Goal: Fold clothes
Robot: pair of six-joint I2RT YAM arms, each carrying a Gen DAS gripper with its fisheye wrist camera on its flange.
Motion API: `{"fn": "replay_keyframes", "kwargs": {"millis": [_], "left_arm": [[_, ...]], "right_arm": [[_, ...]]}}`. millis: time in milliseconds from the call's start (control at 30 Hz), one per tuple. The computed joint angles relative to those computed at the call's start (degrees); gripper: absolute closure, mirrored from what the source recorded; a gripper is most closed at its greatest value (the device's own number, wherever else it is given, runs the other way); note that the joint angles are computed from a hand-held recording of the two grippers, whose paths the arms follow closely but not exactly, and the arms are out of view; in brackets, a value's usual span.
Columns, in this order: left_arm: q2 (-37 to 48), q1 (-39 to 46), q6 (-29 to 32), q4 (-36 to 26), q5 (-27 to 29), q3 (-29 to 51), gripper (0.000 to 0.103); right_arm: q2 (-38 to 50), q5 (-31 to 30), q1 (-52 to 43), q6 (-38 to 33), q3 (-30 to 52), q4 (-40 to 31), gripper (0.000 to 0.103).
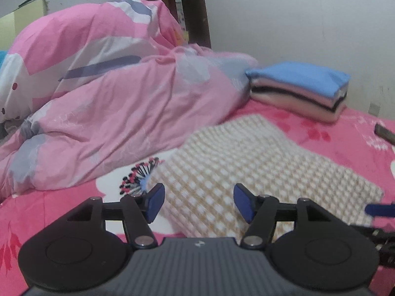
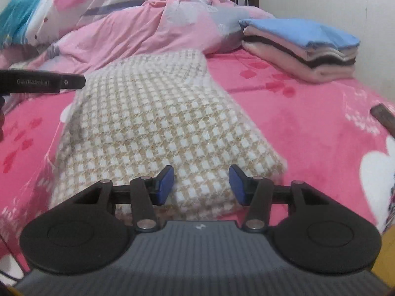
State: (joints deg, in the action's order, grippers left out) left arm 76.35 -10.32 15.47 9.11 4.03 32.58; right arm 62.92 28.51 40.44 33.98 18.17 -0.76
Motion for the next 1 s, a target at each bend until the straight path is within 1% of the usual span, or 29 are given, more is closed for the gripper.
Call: {"fn": "replay_keyframes", "kwargs": {"millis": [133, 200, 300, 367, 433, 467, 533, 567, 733, 1000], "left_arm": [[0.16, -0.95, 0.27, -0.35, -1.27, -0.55, 0.035], [0.03, -1.52, 0.18, -0.8, -1.91, -0.73, 0.035], [-0.11, -2.33, 0.07, -1.0, -2.89, -1.14, 0.032], [-0.14, -2.85, 0.17, -0.88, -3.61, -1.5, 0.031], [-0.37, -3.36, 0.26, -0.24, -4.41, -2.08, 0.028], [-0.42, -3.54, 0.29, -0.27, -4.64, -2.13, 0.028], [-0.41, -3.6, 0.22, -0.62, -4.67, -1.97, 0.027], [-0.36, -3.59, 0.27, -0.7, -4.74, -1.86, 0.026], [-0.05, -3.81, 0.1, -1.15, -5.37, -1.29, 0.023], [-0.69, -3.71, -0.09, -1.5, -5.4, -1.48, 0.023]], "right_arm": [[-5.23, 1.05, -0.27, -1.19, 0.45, -0.41, 0.054], [-5.9, 2.28, -1.12, -2.65, 0.85, 0.2, 0.054], [-6.55, 1.36, -3.6, -3.18, 0.37, 1.52, 0.054], [-3.59, 0.68, -5.51, -3.48, -0.02, 5.04, 0.054], [0.81, 0.09, -7.07, -3.54, 0.07, 7.66, 0.054], [4.35, -0.45, -7.93, -3.77, 0.53, 9.02, 0.054], [8.28, -0.82, -8.12, -4.24, 0.24, 11.58, 0.054], [9.28, 0.34, -7.19, -4.42, -0.24, 13.09, 0.054], [9.62, 0.14, -7.27, -5.02, -0.03, 13.08, 0.054], [9.57, 0.96, -6.46, -5.46, -0.83, 14.17, 0.053]]}}
